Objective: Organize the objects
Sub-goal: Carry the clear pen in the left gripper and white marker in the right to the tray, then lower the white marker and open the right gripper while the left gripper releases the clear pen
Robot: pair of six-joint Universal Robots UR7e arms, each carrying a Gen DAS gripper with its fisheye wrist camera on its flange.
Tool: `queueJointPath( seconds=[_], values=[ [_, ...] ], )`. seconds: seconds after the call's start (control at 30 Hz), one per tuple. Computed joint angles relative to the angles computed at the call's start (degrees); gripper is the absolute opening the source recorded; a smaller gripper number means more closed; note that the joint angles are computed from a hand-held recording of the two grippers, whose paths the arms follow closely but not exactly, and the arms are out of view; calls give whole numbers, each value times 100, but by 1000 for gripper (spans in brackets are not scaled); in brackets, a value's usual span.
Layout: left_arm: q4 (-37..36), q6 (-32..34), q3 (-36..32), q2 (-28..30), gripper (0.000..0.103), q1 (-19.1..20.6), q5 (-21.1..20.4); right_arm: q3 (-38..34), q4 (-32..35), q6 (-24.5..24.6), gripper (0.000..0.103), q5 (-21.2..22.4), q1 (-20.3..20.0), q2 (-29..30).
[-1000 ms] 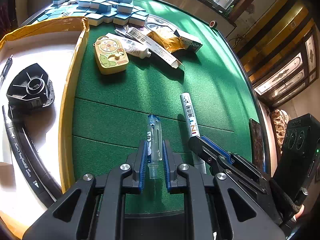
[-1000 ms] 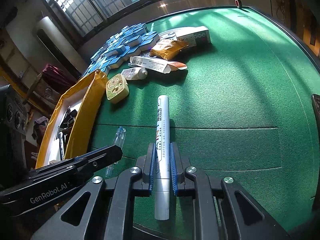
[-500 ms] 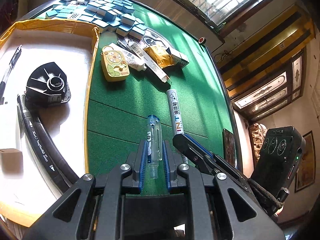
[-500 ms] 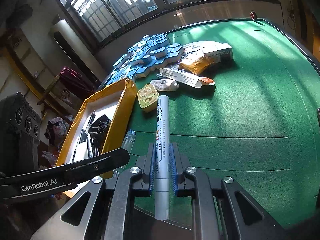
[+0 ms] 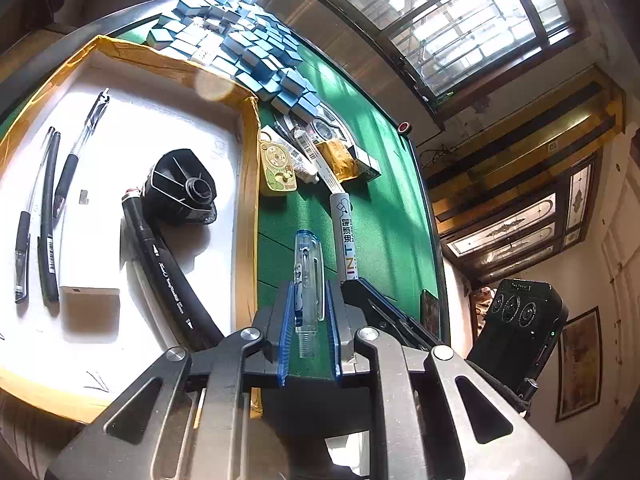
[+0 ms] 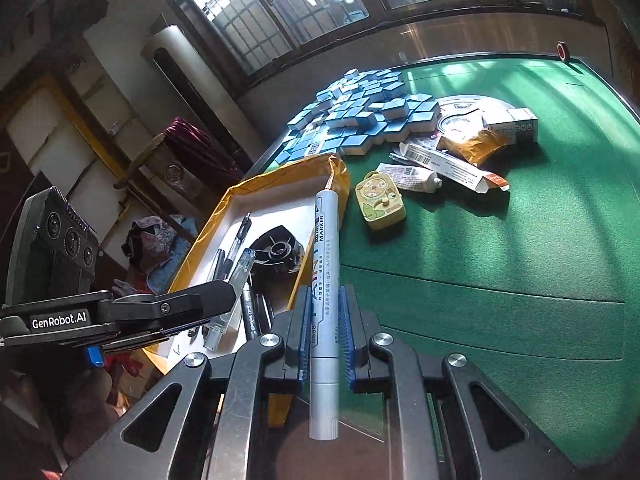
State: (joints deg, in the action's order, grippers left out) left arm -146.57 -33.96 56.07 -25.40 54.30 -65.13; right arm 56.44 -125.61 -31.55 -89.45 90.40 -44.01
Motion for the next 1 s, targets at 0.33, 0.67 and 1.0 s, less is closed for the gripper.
queueJointPath(
  seconds=[0.33, 0.67, 1.0],
  values=[
    [-154, -70, 204, -124, 13, 70, 111, 130, 106, -147, 13, 55, 71, 13],
    [-369, -109, 494, -304, 13, 58, 333, 167, 75, -85, 13, 77, 78, 8],
    [-567, -398, 1003, -657, 13, 89, 920, -6, 441, -92, 13, 113, 121, 162]
  ],
)
